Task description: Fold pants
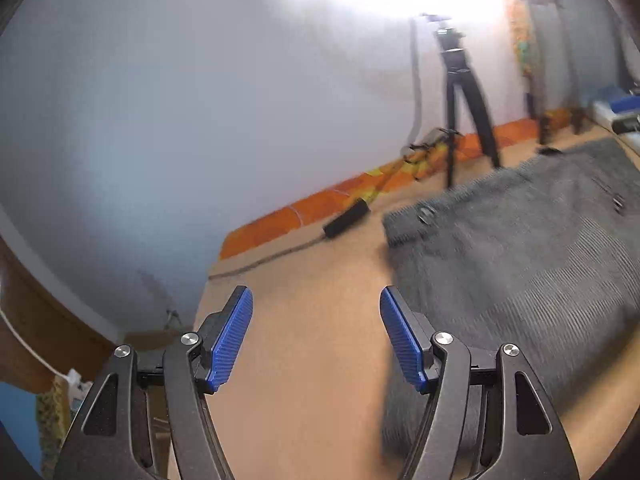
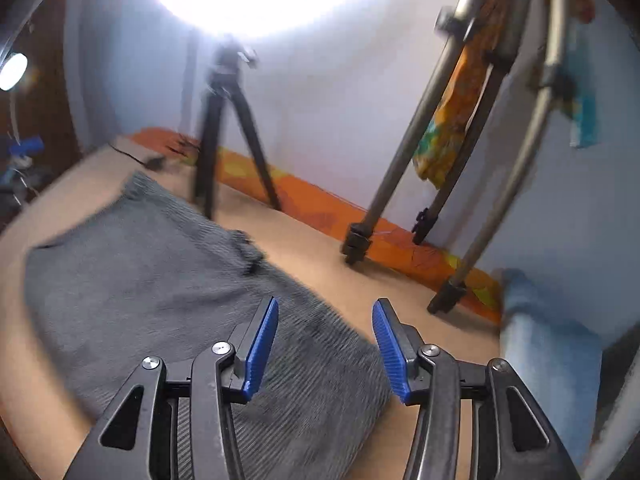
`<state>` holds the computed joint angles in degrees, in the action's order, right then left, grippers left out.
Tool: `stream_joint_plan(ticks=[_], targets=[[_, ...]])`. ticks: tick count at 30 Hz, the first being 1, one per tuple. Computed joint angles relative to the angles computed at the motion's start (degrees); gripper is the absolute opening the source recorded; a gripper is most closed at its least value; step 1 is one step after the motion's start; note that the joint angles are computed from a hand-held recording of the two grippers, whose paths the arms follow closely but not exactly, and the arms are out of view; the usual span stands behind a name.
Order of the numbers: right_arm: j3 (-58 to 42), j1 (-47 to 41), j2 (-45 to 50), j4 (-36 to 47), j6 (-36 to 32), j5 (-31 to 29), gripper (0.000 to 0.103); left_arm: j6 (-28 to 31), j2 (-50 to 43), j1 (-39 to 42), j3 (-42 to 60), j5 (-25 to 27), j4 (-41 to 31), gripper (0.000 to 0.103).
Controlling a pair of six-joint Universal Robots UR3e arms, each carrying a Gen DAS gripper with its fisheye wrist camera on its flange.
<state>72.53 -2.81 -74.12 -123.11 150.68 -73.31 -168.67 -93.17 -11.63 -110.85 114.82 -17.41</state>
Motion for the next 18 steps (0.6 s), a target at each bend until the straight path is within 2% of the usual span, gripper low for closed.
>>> stream_joint_plan(ticks=[4,6,9,10,11,15,18], targets=[[9.8,-2.2,-13.0,5.8,-2.7,5.0,0.054,-0.3,8.5,0.8,-11.0,-5.3,1.5,0.067],[13.7,-2.8,-19.2,10.9,-3.9,7.2,0.054,-1.7,13.8,-0.6,-14.1,-6.6,-2.4,0.067],[18.8,-3.7,-26.6,17.5,-5.0,10.2,0.054,-2.7,13.8,-2.6,-17.4,-7.4,-0.4,0.064],[20.2,-3.7,-28.3,18.5,-5.2,10.8,0.054,-3.1,14.4,-2.5,-18.6,-8.6,-0.5,0.061],[21.4,-2.8,-29.9,19.1,-4.3,10.9,0.054,-4.0,14.2,-2.9,-18.8,-10.0,-0.9,0.054],[24.7,1.5,-31.4,19.8,2.1,10.7,0.054,-6.4,11.1,-5.8,-19.1,-14.1,-0.3,0.053],[26.0,4.1,-29.7,18.4,8.4,10.8,0.054,-7.1,5.9,-8.1,-17.0,-13.4,1.1,0.053]])
